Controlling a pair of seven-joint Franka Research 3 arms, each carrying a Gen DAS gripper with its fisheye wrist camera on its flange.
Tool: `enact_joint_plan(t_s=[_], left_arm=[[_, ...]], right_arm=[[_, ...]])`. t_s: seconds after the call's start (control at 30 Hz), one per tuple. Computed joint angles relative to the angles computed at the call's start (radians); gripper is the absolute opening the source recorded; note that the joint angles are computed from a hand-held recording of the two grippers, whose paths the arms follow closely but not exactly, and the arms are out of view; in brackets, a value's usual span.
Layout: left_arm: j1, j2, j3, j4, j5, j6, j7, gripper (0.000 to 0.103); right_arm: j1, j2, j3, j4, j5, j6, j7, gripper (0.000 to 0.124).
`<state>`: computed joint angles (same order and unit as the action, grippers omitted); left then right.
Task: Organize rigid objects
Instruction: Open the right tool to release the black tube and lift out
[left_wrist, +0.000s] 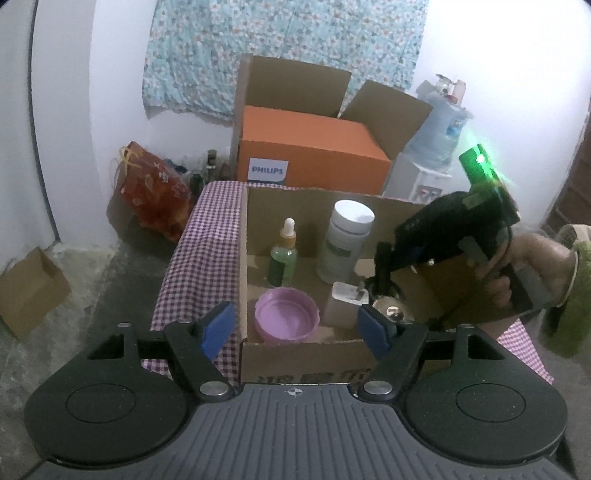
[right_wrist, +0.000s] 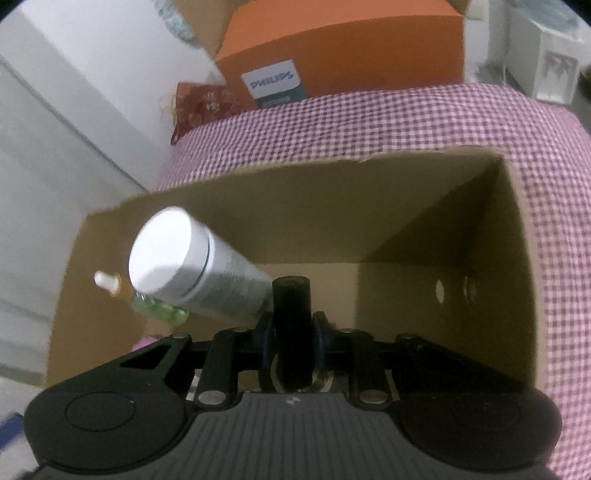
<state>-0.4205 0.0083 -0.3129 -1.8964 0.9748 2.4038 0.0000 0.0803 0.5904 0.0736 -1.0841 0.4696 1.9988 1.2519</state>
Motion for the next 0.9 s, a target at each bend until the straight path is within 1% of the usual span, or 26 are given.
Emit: enact_joint_plan(t_s=[0.17,0.23,0.3,0.4,0.53,0.63,0.77,0.9], left_arm=[[-0.001,0.0,0.0,-0.001,-0.002,0.0,0.001,0.073],[-0.001,0.0,0.0,-0.002,-0.001,0.0,0.002,0.073],[-0.001,-0.002,0.0,-0.003,-0.003,-0.003,-0.001,0.073],[0.0,-0.005,-0.001,-0.009,-0.004,-0.003,-0.008,0.073],[-0.001,-0.008,-0.002,-0.01,-0.003,-0.007,-0.011,0.073],[0.0,-0.012,-0.003,-0.014,0.005,-0.003,-0.018,0.073],[-0.001,-0.015,-0.008,-0.013,0.015,0.001,-0.026,0.073],[-0.006,-0.019,-0.014,-0.012,0.029,0.002,-0.033,0.073]], right_arm=[[-0.042,0.06,0.013,0.1,0.075,-0.029,0.107,0.024],[-0.054,0.075,0.023,0.119,0.102,-0.022,0.143,0.024],[-0.059,0.093,0.029,0.146,0.111,-0.032,0.177,0.025],[-0.063,0.094,0.035,0.142,0.12,-0.018,0.192,0.026],[-0.057,0.112,0.031,0.181,0.098,-0.053,0.236,0.027],[-0.062,0.075,0.032,0.135,0.098,-0.048,0.227,0.027],[-0.077,-0.014,0.031,0.025,0.129,-0.026,0.188,0.028],[-0.104,-0.12,0.028,-0.096,0.2,0.001,0.127,0.03]])
